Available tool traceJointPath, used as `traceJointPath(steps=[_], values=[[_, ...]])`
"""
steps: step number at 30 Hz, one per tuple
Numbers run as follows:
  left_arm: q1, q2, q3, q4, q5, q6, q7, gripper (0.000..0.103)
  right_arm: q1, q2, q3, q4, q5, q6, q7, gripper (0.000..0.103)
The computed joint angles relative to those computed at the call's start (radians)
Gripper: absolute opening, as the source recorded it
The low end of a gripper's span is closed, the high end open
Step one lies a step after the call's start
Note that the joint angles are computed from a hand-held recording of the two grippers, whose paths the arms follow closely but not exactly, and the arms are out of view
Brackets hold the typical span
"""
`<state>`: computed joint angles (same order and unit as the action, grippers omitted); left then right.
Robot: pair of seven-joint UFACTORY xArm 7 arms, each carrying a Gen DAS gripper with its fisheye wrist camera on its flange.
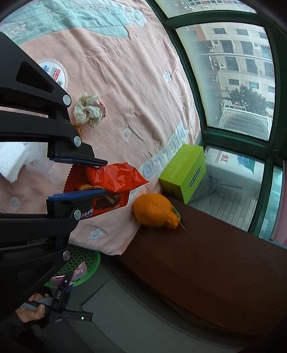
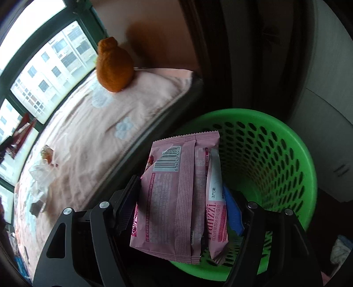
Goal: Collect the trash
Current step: 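Drop pink wrappers into green basket with right tool while left tool grasps orange wrapper, then carry the orange wrapper over the green basket with the left tool and release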
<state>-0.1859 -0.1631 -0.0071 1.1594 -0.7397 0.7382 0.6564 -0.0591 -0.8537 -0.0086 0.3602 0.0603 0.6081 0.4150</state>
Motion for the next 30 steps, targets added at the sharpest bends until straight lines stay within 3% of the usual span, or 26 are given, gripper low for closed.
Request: traceJointPath(steps=[3,7,12,21,30], values=[[-0.026,-0.021,-0.017,-0.014,-0.02,0.017,0.01,0.02,-0.029,-0.04,-0.001,-0.026,-0.027,0.044,-0.009,0.083],[-0.069,-0.028,-0.045,-0.026,-0.025,0.026,0.003,0.02,-0.068,-0.087,0.01,-0.045,-0.063,0.078,-0.001,0.089],[-0.125,-0.009,-0.084,-0.022,-0.016,0.035,-0.015,0.02,-0.087,-0.205,-0.021,-0.077,-0.065,0.131,-0.017,0.089],[-0.22,0.065,-0.168,0.0,0.05,-0.002,-0.069,0.02,-0.133,-0.437,-0.015,-0.101,-0.098,0.275,-0.039,0.089],[-0.278,0.155,-0.223,0.035,0.113,-0.014,-0.14,0.023,-0.163,-0.614,-0.042,-0.134,-0.093,0.371,-0.03,0.089]])
